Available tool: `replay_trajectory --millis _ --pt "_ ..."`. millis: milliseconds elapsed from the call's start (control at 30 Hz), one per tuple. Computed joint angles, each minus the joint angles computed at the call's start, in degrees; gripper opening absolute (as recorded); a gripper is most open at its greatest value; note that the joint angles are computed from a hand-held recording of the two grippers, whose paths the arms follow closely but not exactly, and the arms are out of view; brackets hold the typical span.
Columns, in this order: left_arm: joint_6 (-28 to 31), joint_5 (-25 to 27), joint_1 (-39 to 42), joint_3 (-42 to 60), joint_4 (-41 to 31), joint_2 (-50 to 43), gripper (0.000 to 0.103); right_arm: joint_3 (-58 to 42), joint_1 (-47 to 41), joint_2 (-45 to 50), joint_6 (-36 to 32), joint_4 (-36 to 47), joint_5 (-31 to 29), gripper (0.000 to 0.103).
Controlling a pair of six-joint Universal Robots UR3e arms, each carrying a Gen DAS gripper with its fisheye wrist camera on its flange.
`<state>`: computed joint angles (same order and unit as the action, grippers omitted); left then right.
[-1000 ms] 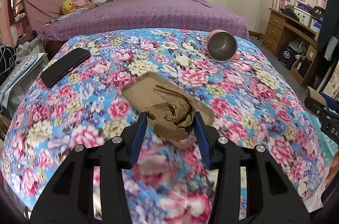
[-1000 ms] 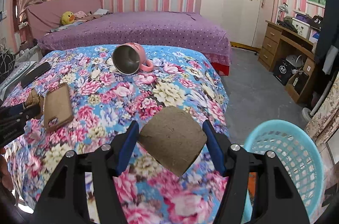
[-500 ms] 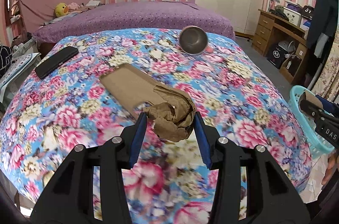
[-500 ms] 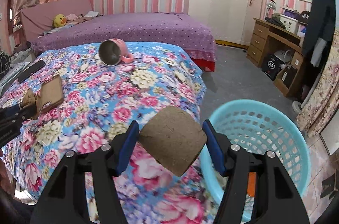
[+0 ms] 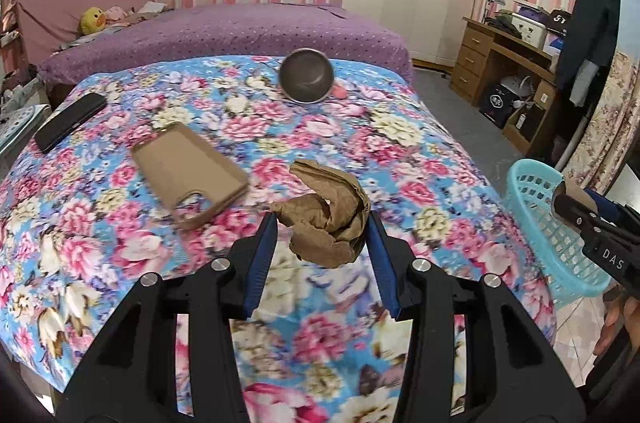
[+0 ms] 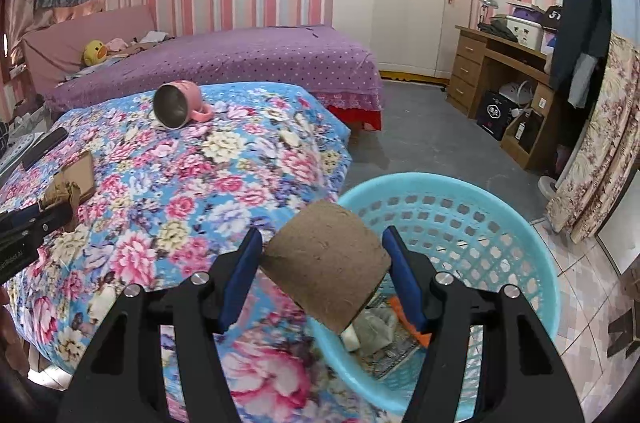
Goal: Collect trash
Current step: 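Carry the cardboard tube and brown paper over the blue basket and release both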
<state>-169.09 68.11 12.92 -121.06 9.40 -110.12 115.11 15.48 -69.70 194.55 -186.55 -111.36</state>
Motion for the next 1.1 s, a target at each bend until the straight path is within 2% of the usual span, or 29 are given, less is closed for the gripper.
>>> replay_trajectory --millis 167,833,1100 --pt "-0.50 2.44 -2.89 2.25 0.02 -0.50 0.044 2.65 -2.12 -1.56 -1.26 -1.28 -0.73 0.062" --pt "-3.31 6.75 -15.24 8.77 -0.19 -3.75 0.044 15.43 -12.93 -8.39 -2.23 -8.55 2.22 0.062" --pt "-5.48 5.48 -19.46 14.81 -2.10 -8.71 0.044 20.34 -19.65 -11.07 -3.38 -12.04 5.59 0.062"
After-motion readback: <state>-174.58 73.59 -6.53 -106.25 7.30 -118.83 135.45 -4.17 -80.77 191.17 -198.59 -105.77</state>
